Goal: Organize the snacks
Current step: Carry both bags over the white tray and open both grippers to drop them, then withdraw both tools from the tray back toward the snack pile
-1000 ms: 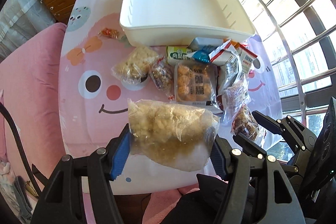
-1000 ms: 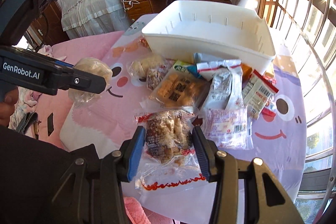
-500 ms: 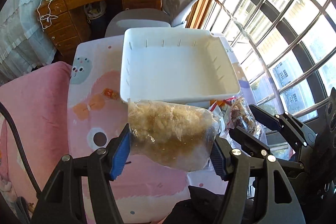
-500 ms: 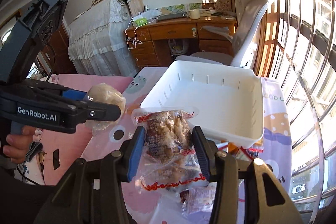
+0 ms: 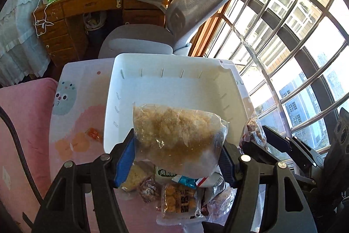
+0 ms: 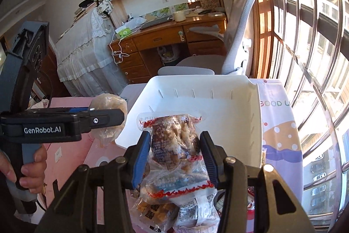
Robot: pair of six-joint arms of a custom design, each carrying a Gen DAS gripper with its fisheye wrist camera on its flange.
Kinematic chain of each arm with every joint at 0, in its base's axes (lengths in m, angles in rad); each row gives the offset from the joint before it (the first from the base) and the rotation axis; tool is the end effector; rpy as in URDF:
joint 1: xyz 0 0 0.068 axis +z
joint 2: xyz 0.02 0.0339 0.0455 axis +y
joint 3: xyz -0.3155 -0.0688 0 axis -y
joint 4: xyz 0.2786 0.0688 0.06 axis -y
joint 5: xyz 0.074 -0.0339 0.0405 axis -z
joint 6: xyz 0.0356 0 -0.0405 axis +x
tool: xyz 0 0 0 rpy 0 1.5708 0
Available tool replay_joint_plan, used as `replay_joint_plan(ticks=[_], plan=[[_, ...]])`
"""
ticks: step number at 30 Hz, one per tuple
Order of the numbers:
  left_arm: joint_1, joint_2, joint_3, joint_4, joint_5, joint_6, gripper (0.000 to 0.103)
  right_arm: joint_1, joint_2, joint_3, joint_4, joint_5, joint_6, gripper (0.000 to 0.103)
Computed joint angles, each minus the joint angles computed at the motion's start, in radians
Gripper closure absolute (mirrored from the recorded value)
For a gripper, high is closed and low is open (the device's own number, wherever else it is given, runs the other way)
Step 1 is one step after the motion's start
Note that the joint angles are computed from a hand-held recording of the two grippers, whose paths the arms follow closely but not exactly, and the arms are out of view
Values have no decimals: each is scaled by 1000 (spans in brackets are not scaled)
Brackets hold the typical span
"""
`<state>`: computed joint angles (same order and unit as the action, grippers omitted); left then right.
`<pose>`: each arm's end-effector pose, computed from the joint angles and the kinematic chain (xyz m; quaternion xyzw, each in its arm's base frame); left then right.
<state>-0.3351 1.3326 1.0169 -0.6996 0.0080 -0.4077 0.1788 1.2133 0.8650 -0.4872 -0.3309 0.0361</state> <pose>0.2708 -0.0946 0.2975 -0.0338 0.9611 -0.1031 0.2541 0.2579 0.0584 0.2905 -0.1247 0.9139 0.1908 0.3360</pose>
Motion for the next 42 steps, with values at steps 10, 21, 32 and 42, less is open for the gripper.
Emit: replay_joint_plan(ticks=[10, 21, 32, 42], plan=[[8, 116, 11, 58, -12, -25, 22, -61, 140, 29, -9, -31, -7, 53], [-19, -10, -61, 16, -35, -91, 21, -74, 135, 30, -64, -75, 40, 37], [-76, -283, -188, -106, -56, -138, 21, -13, -16, -13, -178, -22, 155, 36], [-101, -571, -250, -307, -51, -111, 21, 183, -260, -114, -285, 119, 404, 36]])
